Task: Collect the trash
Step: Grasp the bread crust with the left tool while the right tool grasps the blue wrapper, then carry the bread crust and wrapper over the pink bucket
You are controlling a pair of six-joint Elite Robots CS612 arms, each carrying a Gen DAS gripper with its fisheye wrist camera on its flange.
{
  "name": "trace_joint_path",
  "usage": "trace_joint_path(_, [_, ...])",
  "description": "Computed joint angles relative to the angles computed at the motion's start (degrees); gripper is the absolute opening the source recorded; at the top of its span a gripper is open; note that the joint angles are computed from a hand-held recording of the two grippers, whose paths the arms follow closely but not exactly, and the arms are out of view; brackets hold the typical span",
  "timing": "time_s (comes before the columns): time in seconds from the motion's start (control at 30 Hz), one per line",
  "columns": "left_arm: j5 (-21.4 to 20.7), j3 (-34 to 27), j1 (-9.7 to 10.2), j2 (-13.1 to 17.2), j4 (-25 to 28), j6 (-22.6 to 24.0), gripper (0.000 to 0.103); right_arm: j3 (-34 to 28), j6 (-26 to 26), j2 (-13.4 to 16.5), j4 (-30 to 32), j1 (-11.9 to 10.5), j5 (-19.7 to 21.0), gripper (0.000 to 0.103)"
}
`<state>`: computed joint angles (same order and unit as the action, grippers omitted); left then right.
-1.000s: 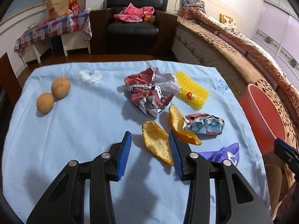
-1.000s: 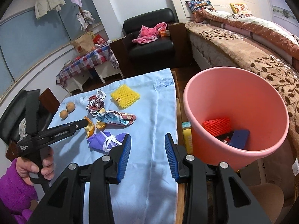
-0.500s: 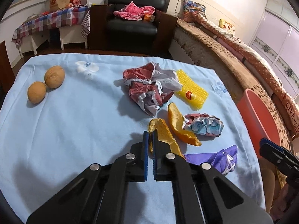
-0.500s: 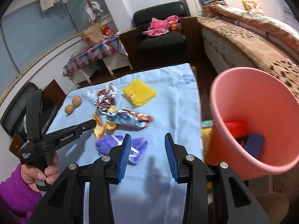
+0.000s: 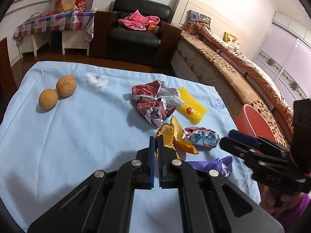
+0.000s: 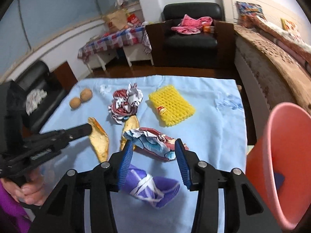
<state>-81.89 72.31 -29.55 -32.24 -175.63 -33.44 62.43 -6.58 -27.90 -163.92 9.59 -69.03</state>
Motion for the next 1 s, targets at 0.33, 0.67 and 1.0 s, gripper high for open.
trace_joint_path(0.33, [-0.9,0.5,0.33,-0.3,0.2,-1.2,0.002,-4.2,-4.6,2.7,3.9,1.2,-4.9,0.029])
trace_joint_path(0.67, [-0.2,1.1,0.07,-0.9,-0.8,-0.5,0.002,-1.0,-1.2,1.1,0.8,0.4,-2.0,0.003])
trace_joint_path(1.0, [0.5,0.8,-0.7,-1.5,-1.3,1.6,0.002,6.1,4.6,-3.0,-7.0,-1.1,2.6,0.002])
